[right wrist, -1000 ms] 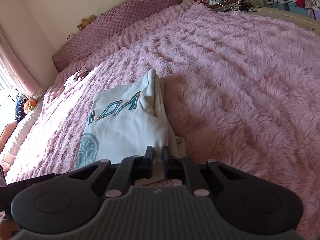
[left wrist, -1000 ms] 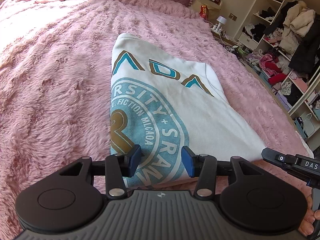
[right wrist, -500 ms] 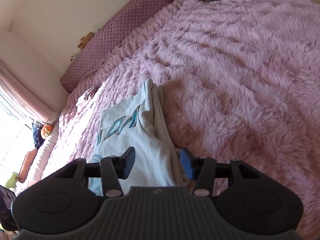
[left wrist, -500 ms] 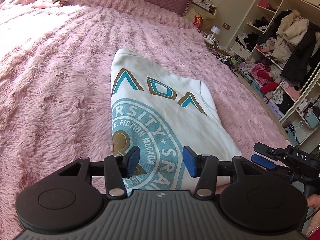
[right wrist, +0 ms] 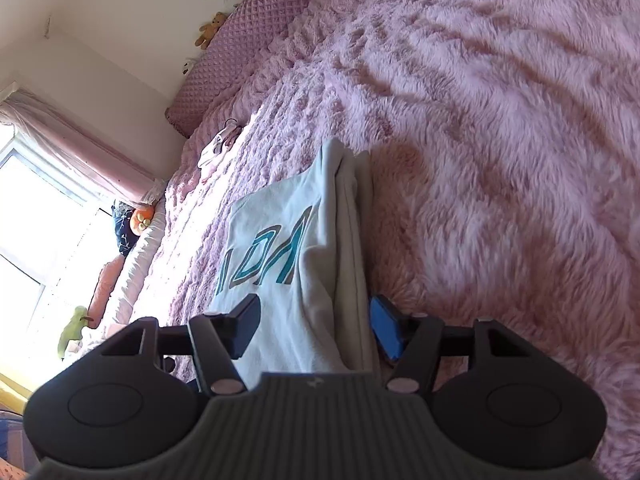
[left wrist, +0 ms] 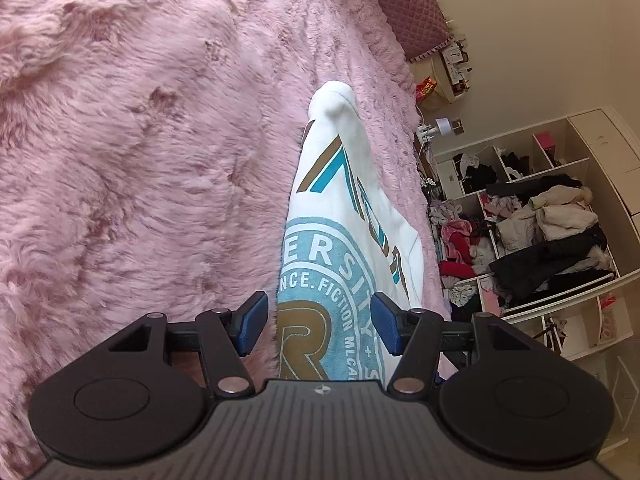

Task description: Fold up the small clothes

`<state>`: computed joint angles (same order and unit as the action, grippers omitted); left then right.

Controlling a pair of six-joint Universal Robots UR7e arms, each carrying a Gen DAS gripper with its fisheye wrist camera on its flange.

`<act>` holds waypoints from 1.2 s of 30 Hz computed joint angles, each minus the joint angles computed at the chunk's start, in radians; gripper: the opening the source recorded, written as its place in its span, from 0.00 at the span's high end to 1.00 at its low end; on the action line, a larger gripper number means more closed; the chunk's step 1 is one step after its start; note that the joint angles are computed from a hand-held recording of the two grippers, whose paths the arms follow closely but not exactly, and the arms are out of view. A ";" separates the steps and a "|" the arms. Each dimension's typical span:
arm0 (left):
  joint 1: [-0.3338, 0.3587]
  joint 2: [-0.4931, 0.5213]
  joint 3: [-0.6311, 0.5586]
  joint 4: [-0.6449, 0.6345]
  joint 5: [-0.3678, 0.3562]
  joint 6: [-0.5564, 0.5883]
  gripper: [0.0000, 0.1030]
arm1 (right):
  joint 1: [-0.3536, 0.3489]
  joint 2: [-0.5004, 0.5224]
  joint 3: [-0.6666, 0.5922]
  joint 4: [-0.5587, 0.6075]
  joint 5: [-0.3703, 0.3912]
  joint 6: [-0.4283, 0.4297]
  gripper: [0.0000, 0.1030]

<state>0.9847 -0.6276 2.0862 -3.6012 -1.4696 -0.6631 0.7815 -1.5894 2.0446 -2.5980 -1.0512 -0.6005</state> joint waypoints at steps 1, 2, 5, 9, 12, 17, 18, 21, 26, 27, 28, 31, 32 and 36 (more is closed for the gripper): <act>0.014 0.014 -0.016 0.001 -0.022 -0.013 0.37 | 0.004 0.018 -0.015 0.009 -0.008 0.014 0.41; 0.032 0.033 -0.035 -0.008 -0.059 -0.021 0.37 | 0.008 0.033 -0.027 0.017 -0.014 0.024 0.41; 0.061 0.072 -0.093 -0.001 -0.116 -0.029 0.37 | 0.004 0.090 -0.068 0.028 0.015 0.083 0.40; 0.078 0.099 -0.182 0.093 -0.144 0.013 0.36 | 0.008 0.158 -0.129 0.087 0.091 0.126 0.40; 0.089 0.125 -0.244 0.143 -0.162 0.036 0.35 | 0.044 0.203 -0.166 0.084 0.074 0.134 0.33; 0.109 0.166 -0.326 0.184 -0.201 0.044 0.31 | 0.097 0.265 -0.219 0.078 0.012 0.133 0.29; 0.115 0.171 -0.326 0.175 -0.204 0.046 0.29 | 0.104 0.277 -0.230 0.084 0.002 0.137 0.28; 0.110 0.177 -0.318 0.155 -0.189 0.064 0.29 | 0.123 0.306 -0.246 0.058 -0.023 0.161 0.28; 0.075 0.156 -0.290 0.162 -0.108 0.101 0.52 | 0.158 0.308 -0.226 -0.031 -0.126 0.195 0.47; 0.065 0.152 -0.283 0.163 -0.086 0.111 0.54 | 0.171 0.309 -0.223 -0.051 -0.161 0.202 0.49; 0.050 0.147 -0.278 0.165 -0.055 0.118 0.56 | 0.185 0.310 -0.217 -0.078 -0.194 0.215 0.55; 0.009 0.125 -0.269 0.201 0.021 0.114 0.62 | 0.231 0.312 -0.201 -0.156 -0.294 0.235 0.68; -0.004 0.116 -0.268 0.217 0.038 0.114 0.63 | 0.246 0.307 -0.192 -0.180 -0.324 0.233 0.71; -0.038 0.078 -0.259 0.252 0.052 0.134 0.65 | 0.298 0.280 -0.158 -0.251 -0.394 0.216 0.75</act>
